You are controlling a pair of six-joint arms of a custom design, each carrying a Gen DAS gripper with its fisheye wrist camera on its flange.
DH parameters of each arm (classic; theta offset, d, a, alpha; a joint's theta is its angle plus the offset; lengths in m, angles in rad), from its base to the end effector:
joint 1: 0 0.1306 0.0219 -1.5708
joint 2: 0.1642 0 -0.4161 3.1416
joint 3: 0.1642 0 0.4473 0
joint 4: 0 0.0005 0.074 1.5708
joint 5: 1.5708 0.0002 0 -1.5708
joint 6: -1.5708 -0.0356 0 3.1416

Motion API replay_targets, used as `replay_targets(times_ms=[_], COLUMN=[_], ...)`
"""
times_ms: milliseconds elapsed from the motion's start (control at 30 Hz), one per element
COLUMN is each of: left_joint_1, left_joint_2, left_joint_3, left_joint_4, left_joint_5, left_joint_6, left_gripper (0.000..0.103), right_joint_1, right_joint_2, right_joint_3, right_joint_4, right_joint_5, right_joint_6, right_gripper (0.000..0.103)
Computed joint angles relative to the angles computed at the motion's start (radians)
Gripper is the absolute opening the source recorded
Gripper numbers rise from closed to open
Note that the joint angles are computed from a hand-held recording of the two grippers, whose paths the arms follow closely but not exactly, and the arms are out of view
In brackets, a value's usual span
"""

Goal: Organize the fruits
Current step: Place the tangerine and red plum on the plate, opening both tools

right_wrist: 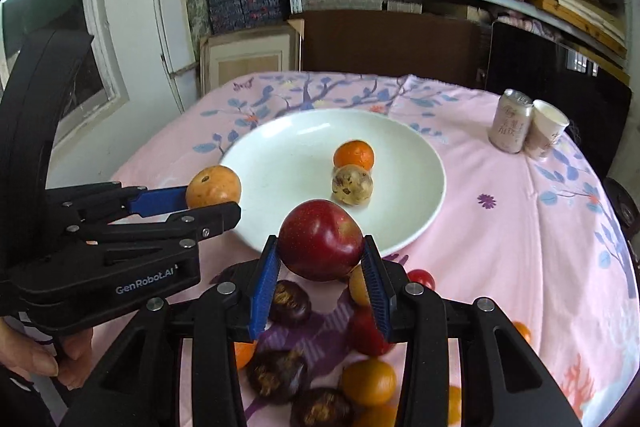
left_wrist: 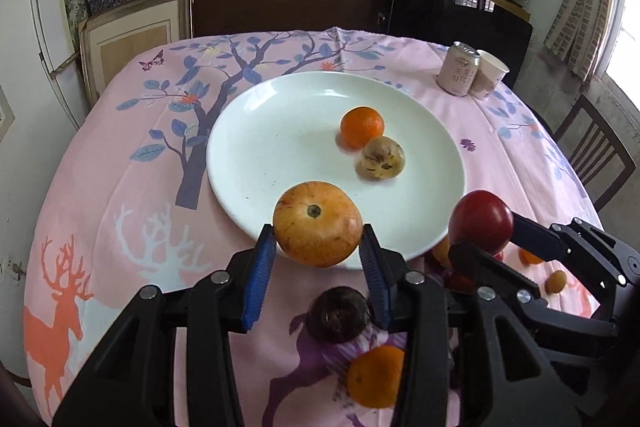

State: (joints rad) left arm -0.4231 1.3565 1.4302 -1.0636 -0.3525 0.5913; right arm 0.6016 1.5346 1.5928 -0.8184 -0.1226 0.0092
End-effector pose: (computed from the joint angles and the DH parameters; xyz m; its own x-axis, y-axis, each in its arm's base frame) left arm 0.4662 -0.1970 0.4892 -0.7513 -0.2354 -0.6165 -0.2484 0.9664 -0.0663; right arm 0.4930 0.3431 0.4938 -0.5622 -0.3970 -0.7254 -0.6400 0.7645 0.0776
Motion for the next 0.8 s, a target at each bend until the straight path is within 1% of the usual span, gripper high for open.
replay_targets(times_ms=[133,167,200,233,267,333,367,433,500,533,600,633,667,733,800], left_joint_1=[0.039,0.046,0.052,0.051,0.049,0.040,0.036,0.026,0.007,-0.004,-0.030,-0.045,-0.058,-0.089,-0.118], left_joint_2=[0.052,0.059,0.063,0.062,0.059,0.049,0.042,0.026,0.001,-0.011,-0.034,-0.047,-0.059,-0.087,-0.106], left_joint_3=[0.026,0.029,0.029,0.026,0.024,0.018,0.015,0.008,-0.006,-0.013,-0.025,-0.033,-0.041,-0.064,-0.081], left_joint_4=[-0.011,-0.010,-0.003,0.005,0.014,0.020,0.023,0.024,0.028,0.029,0.022,0.019,0.017,0.015,-0.002], left_joint_5=[0.026,0.034,0.044,0.045,0.037,0.001,-0.003,0.000,0.002,-0.004,-0.030,-0.047,-0.061,-0.085,-0.100], left_joint_6=[0.011,0.017,0.024,0.029,0.030,0.033,0.027,0.027,0.026,0.024,0.023,0.023,0.027,0.043,0.062], left_gripper=[0.042,0.043,0.043,0.050,0.061,0.068,0.071,0.074,0.078,0.081,0.086,0.089,0.092,0.093,0.093], right_joint_1=[-0.002,-0.002,-0.001,0.001,0.002,0.002,-0.001,-0.008,-0.016,-0.017,-0.023,-0.029,-0.037,-0.047,-0.052], right_joint_2=[0.082,0.090,0.096,0.095,0.085,0.063,0.050,0.025,-0.008,-0.027,-0.079,-0.104,-0.133,-0.173,-0.211], right_joint_3=[0.080,0.087,0.093,0.092,0.081,0.058,0.047,0.025,-0.006,-0.026,-0.080,-0.106,-0.136,-0.174,-0.213], right_joint_4=[-0.064,-0.069,-0.068,-0.063,-0.046,-0.019,-0.012,-0.009,0.004,0.015,0.045,0.058,0.069,0.069,0.073], right_joint_5=[0.007,0.015,0.030,0.040,0.046,0.057,0.051,0.038,0.026,0.027,0.028,0.022,0.011,0.003,0.009], right_joint_6=[0.004,0.009,0.015,0.021,0.027,0.038,0.039,0.029,0.024,0.023,0.020,0.015,0.006,-0.003,0.004], right_gripper=[0.042,0.043,0.045,0.055,0.061,0.062,0.063,0.063,0.066,0.071,0.075,0.079,0.088,0.096,0.096])
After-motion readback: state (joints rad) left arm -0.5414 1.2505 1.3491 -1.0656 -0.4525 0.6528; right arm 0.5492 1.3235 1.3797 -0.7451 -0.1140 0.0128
